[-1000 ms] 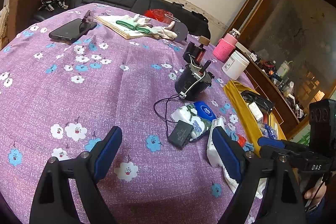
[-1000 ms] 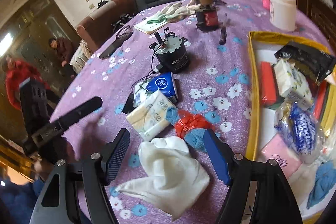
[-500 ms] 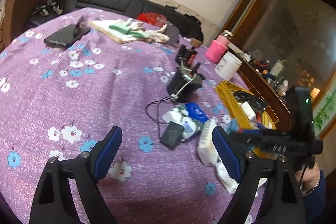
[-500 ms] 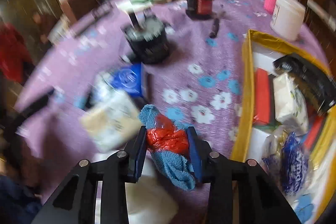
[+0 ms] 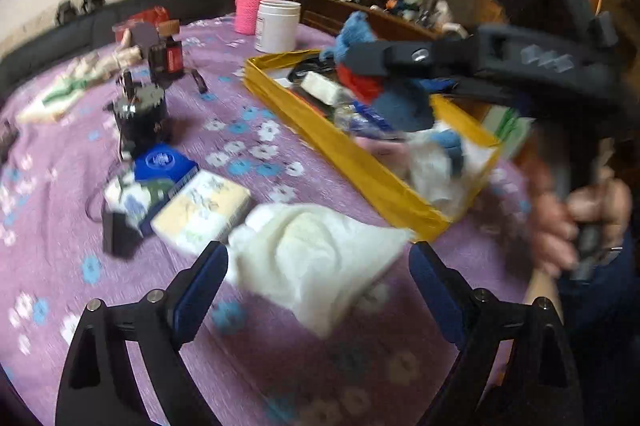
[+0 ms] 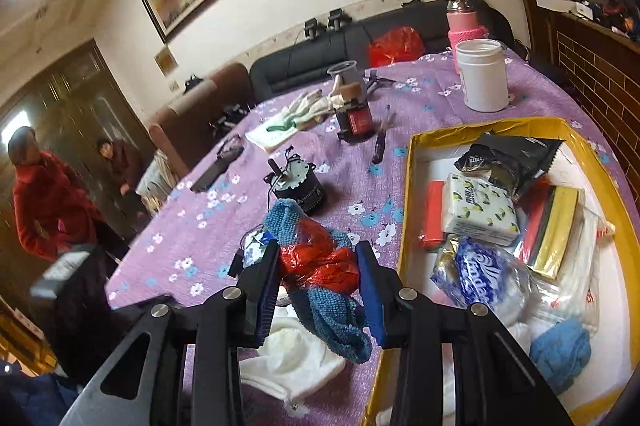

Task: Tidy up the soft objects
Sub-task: 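Grasp the red bag and blue glove with the right gripper while the left gripper grasps the white cloth, then carry the red bag, glove and white cloth with both grippers over the tray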

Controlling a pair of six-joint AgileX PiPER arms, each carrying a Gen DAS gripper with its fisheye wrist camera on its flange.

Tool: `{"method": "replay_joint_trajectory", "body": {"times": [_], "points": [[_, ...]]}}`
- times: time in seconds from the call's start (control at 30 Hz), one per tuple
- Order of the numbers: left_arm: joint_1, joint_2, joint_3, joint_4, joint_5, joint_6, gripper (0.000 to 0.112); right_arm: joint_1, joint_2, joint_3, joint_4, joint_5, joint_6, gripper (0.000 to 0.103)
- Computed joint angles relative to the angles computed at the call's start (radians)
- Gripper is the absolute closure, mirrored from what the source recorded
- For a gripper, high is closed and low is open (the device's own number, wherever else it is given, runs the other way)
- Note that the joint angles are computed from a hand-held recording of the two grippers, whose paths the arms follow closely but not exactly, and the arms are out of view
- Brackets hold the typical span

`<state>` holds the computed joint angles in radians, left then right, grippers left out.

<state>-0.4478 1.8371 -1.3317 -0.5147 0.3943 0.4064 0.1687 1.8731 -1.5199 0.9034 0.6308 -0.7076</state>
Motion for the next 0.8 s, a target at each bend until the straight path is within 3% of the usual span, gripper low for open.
{"method": "replay_joint_trajectory", "body": {"times": [0.17, 0.23, 0.27, 0.33, 0.4, 0.5, 0.6, 0.8], "points": [[-0.018, 0.110, -0.154, 0.156, 0.089, -0.126, 0.024, -0.043, -0.020, 0.070, 0.160, 0.025, -0.136, 0.062], [-0.028, 0.143, -0.193, 0.215, 0.110, -0.172, 0.038, -0.056, -0.024, 0.093, 0.208, 0.036, -0.182, 0.062], [-0.034, 0.170, -0.225, 0.248, 0.132, -0.204, 0.050, -0.063, -0.025, 0.102, 0.228, 0.044, -0.204, 0.062], [-0.022, 0.205, -0.268, 0.236, 0.168, -0.201, 0.057, -0.070, -0.024, 0.116, 0.262, 0.055, -0.238, 0.062], [-0.015, 0.204, -0.270, 0.230, 0.163, -0.211, 0.076, -0.078, -0.025, 0.130, 0.297, 0.070, -0.271, 0.062], [-0.010, 0.207, -0.274, 0.256, 0.163, -0.272, 0.093, -0.080, -0.029, 0.141, 0.318, 0.071, -0.284, 0.062], [0.004, 0.189, -0.252, 0.212, 0.154, -0.274, 0.099, -0.084, -0.032, 0.143, 0.328, 0.071, -0.285, 0.062], [0.018, 0.126, -0.184, 0.129, 0.107, -0.219, 0.100, -0.083, -0.047, 0.155, 0.335, 0.059, -0.285, 0.062]]}}
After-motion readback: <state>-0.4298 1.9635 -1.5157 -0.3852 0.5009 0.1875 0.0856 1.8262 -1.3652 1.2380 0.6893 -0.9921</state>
